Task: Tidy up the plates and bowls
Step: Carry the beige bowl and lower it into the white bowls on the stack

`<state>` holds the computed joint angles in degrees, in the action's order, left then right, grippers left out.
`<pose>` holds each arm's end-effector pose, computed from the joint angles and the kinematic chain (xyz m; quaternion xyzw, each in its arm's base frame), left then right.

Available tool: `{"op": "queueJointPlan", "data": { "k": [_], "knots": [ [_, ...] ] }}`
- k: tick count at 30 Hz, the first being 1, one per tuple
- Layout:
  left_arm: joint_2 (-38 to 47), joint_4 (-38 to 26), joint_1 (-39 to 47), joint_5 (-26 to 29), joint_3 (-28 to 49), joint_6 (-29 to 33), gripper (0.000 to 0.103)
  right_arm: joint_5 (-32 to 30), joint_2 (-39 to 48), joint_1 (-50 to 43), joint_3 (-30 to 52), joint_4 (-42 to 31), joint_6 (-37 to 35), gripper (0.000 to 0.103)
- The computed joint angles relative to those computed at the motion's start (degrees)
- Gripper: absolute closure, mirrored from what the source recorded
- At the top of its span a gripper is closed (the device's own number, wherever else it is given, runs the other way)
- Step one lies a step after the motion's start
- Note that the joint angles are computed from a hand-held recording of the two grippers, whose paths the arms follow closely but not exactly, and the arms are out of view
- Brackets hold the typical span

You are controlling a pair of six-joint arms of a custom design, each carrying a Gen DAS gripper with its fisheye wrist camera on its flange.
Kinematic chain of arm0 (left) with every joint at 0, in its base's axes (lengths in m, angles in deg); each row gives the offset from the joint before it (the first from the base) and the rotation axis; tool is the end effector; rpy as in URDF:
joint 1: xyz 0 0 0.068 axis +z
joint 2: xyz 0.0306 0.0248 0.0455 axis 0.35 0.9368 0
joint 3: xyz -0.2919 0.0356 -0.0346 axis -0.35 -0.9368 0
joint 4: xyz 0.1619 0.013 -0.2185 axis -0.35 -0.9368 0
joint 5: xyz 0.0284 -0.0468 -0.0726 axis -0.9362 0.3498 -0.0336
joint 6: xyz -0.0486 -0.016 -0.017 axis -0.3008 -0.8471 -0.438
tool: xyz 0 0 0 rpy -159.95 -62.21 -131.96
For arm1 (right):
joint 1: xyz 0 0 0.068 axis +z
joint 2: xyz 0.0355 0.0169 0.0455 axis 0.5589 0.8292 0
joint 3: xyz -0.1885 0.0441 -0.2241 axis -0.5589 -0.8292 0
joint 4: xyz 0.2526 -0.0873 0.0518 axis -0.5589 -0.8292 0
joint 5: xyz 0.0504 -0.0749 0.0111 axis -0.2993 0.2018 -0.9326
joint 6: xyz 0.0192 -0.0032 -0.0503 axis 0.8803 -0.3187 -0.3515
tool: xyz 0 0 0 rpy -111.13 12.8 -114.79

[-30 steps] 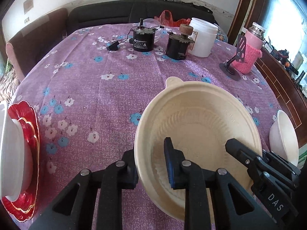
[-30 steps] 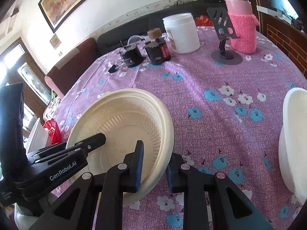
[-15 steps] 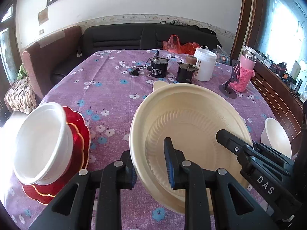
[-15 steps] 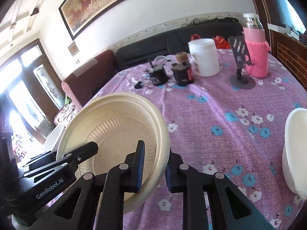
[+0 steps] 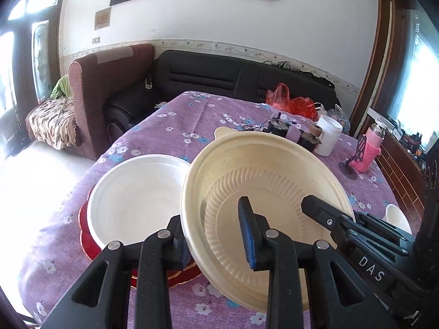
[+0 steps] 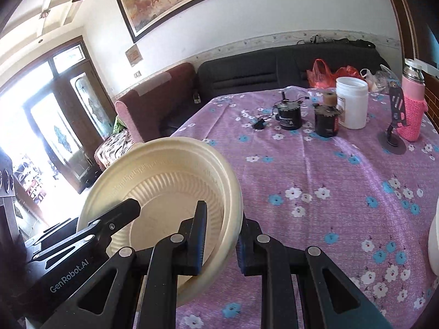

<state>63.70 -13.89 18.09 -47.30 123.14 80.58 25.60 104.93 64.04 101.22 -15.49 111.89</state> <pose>0.2044 -0.0187 0.2970 0.0670 0.9051 -0.1459 0.3937 0.1718 0.0905 0.3107 0.0492 0.9021 0.1257 0.4099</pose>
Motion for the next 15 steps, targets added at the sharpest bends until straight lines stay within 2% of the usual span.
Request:
{"op": "queueJointPlan", "data": {
  "k": [5, 15],
  "knots": [
    [4.89, -0.37, 12.58, 8.23, 3.09, 4.63, 0.075, -0.39, 8.99, 4.1, 6.14, 2.15, 1.26, 0.082],
    [17.67, 3.2, 19.97, 9.55, 6.37, 7.22, 0.075, 2.29, 27.47, 9.02, 17.14, 3.63, 0.48, 0.081]
  ]
}}
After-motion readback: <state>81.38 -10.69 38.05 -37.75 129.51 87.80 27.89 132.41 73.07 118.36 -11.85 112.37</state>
